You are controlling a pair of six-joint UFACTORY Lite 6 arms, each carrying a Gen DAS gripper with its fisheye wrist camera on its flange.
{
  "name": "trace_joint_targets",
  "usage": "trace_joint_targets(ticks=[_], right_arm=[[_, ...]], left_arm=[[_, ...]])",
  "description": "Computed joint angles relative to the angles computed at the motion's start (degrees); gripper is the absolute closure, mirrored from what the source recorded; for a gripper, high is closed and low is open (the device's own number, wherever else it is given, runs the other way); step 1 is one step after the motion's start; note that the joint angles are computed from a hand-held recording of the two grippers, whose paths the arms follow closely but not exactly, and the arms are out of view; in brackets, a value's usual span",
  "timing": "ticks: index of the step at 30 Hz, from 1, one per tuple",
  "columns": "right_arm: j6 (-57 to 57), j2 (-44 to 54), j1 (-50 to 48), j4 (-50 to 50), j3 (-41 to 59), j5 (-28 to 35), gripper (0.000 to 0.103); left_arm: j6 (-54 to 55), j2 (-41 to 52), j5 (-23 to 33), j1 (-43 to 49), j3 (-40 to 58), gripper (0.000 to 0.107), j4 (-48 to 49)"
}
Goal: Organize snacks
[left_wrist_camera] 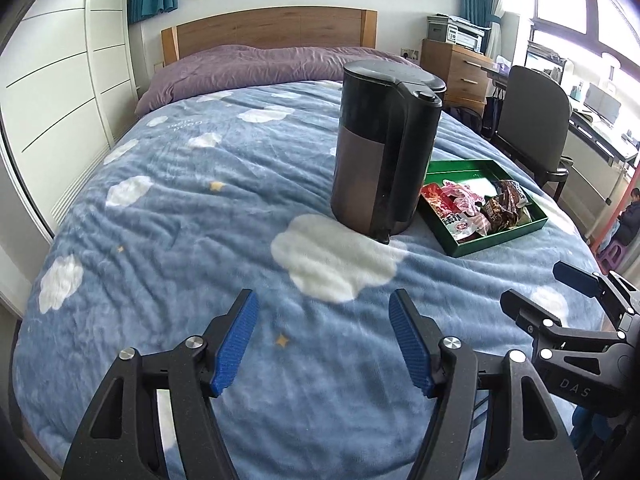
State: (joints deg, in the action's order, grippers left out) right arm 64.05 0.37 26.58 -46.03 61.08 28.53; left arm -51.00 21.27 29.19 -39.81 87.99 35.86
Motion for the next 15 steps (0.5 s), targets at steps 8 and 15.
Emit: trace_joint_targets(ticks=[8,15], right_arm=[[1.5,-1.1,0.2,-1.2,-0.8,1.1,0.0],[2.0,-2.1,-1.0,-1.9,-2.3,0.6,0.0]], left_arm=[[0.9,-1.1,-1.2,0.2,-1.1,0.032,-0.8],[1.8,-0.6,-1.5,-0.1,-0.5,0.032,-1.8]])
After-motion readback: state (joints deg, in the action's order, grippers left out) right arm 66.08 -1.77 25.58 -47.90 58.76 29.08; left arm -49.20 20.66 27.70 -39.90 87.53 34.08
